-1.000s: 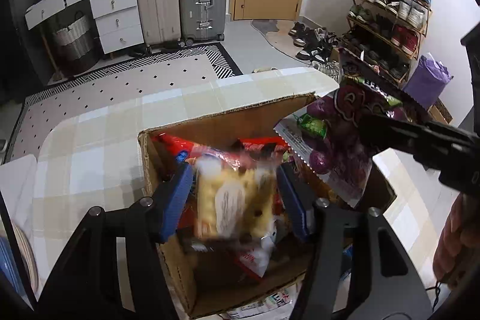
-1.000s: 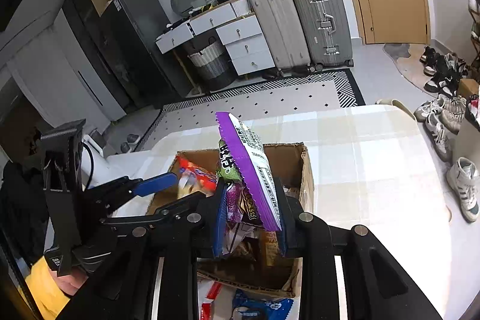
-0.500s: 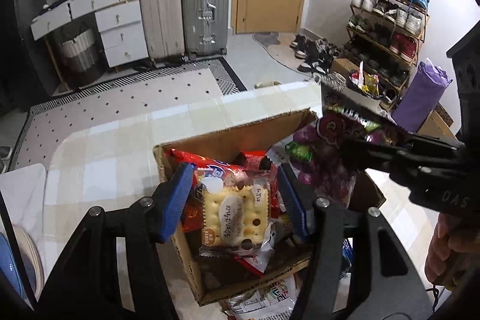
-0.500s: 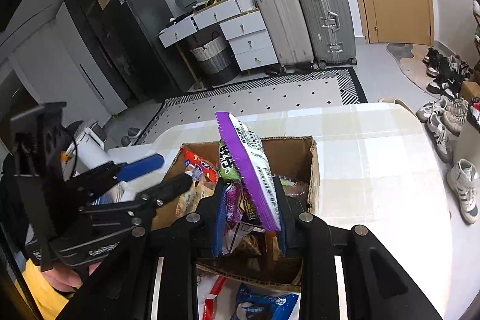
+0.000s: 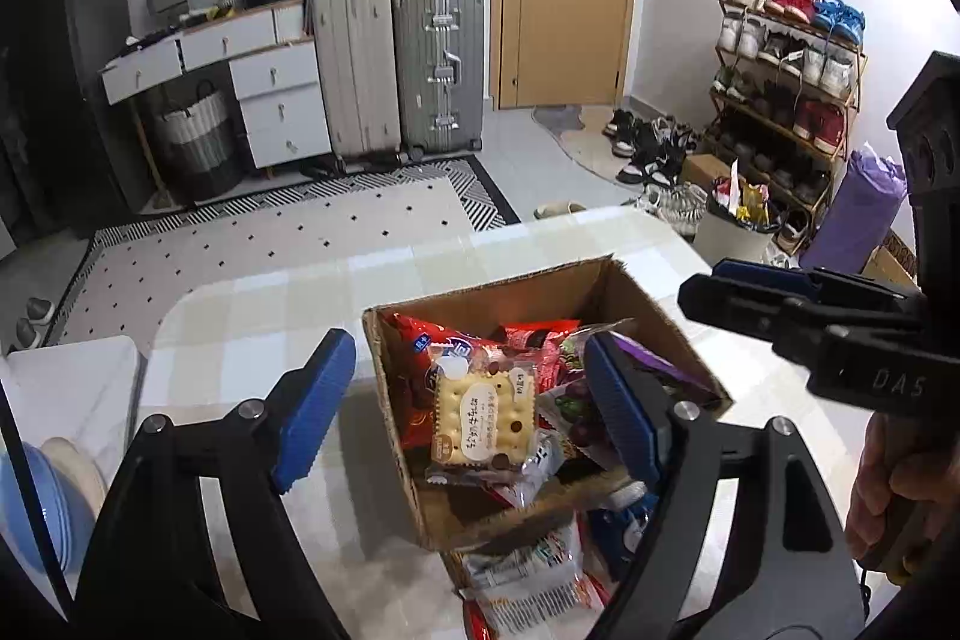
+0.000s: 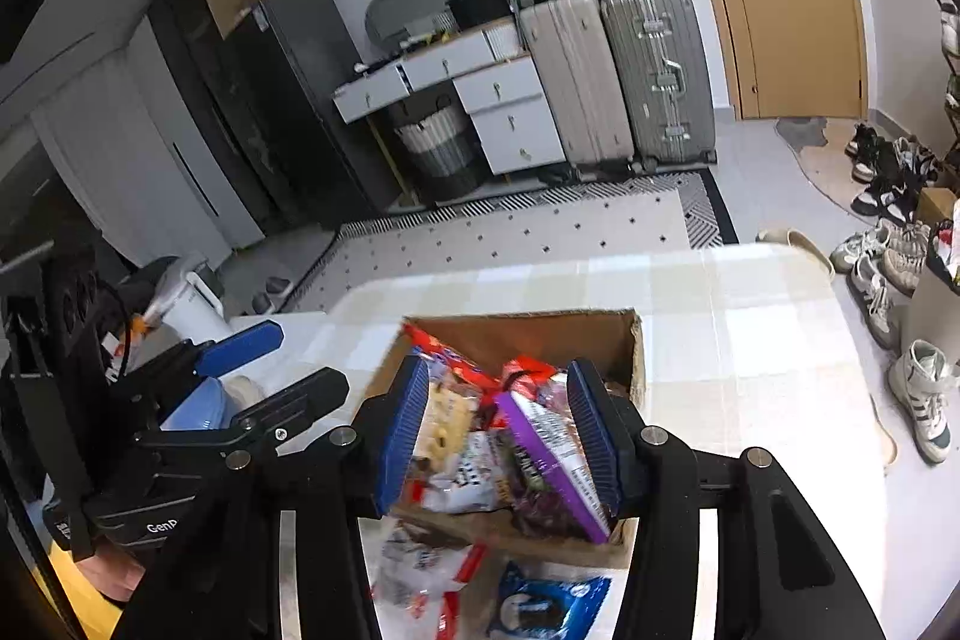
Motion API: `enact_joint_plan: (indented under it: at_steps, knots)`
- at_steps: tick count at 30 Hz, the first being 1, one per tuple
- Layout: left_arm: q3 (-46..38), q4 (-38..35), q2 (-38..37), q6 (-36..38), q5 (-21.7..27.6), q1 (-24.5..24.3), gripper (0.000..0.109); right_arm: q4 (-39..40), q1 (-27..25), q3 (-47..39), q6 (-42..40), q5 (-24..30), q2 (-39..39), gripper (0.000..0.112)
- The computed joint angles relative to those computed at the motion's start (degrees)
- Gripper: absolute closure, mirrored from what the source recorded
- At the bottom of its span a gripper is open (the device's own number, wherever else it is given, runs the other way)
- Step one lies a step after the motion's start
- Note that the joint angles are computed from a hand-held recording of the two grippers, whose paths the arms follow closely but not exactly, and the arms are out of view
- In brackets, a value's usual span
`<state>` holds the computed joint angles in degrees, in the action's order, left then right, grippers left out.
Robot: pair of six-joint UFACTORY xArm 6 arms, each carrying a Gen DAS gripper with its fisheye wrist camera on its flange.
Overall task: Organize snacks
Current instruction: 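Open both tools to drop the cracker pack and candy bag into the box, then move both tools back toward the white chip bag and blue cookie pack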
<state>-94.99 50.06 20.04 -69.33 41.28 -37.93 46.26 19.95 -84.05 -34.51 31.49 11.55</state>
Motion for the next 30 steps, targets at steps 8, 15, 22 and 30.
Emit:
enact_joint_plan:
  at_steps: [8,15,22,30]
  knots:
    - [3.4,6.3,-9.1,-2.3,9.6,-7.4,0.028,2.5,1.2,8.7,-2.7,-1.5,-13.0,0.048]
    - [2.2,11.8,-15.1,-4.5,19.7,-16.1,0.022,7.3,3.6,18.3,-8.3,-7.5,-27.2,0.036]
    - [0.6,27.6,-18.4,-11.0,40.4,-30.2,0.007,12.3,4.6,26.4,-12.1,-8.9,-41.4,0.021]
    - [-0.3,28.1,-20.2,-12.5,50.1,-40.8,0.007,8.8,6.5,38.5,-10.6,-13.1,-55.5,0.010]
